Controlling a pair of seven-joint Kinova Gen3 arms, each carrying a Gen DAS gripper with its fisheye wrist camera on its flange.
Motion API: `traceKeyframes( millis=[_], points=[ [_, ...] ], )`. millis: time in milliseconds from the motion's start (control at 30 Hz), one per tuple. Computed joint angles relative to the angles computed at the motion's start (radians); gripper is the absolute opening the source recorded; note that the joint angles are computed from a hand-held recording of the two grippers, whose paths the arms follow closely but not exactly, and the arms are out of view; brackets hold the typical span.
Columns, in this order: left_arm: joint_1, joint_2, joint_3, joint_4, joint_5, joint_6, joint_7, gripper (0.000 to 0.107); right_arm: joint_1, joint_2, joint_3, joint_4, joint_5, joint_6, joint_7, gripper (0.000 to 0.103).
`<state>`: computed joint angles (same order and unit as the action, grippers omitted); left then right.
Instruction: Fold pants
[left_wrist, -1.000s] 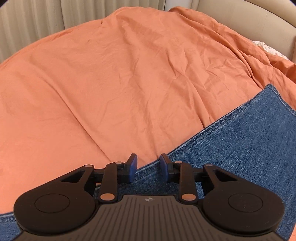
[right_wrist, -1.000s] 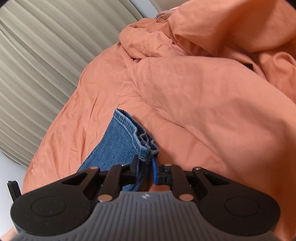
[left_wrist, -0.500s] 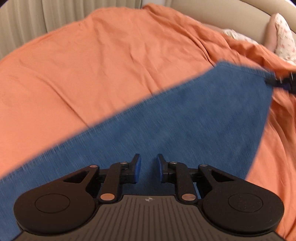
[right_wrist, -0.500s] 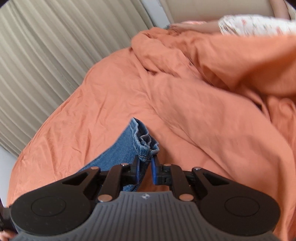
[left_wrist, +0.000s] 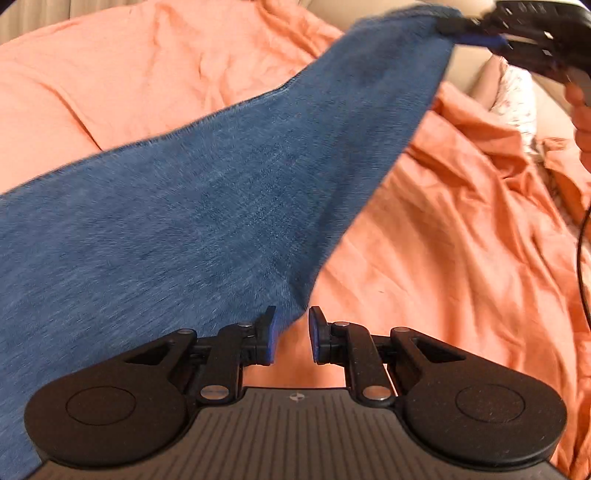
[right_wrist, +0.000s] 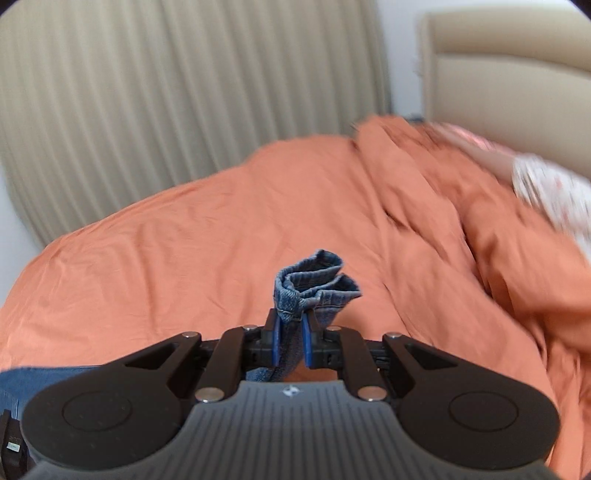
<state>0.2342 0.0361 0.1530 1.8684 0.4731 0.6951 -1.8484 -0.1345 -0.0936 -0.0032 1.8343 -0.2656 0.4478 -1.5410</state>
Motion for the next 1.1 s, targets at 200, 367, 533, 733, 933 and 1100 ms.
traceKeyframes(
  millis=[200, 367, 533, 733, 933, 1100],
  points=[
    [-0.065, -0.181, -0.095, 0.051, -0.026, 0.094, -0.041, 0.019, -0.068, -0.035, -0.139, -0.087, 0.213, 0.042, -0.168, 0.007],
    [-0.134, -0.303, -0.176, 0.061, -0.093, 0.166, -0.024, 0.019, -0.148, 0.021, -0.286, -0.165, 0.400, 0.075, -0.346, 0.007],
    [-0.197, -0.387, -0.266, 0.078, -0.128, 0.227, -0.032, 0.021, -0.248, 0.099, -0.364, -0.200, 0.525, 0.098, -0.504, 0.007],
    [-0.247, -0.410, -0.365, 0.108, -0.126, 0.279, -0.083, 0.021, -0.401, 0.239, -0.390, -0.196, 0.507, 0.103, -0.536, 0.006],
    [-0.286, -0.391, -0.469, 0.156, -0.022, 0.300, -0.199, 0.040, -0.556, 0.367, -0.328, -0.232, 0.475, 0.238, -0.500, 0.009],
    [-0.314, -0.330, -0.542, 0.184, 0.127, 0.333, -0.320, 0.054, -0.521, 0.379, -0.303, -0.245, 0.325, 0.269, -0.361, 0.025]
  ],
)
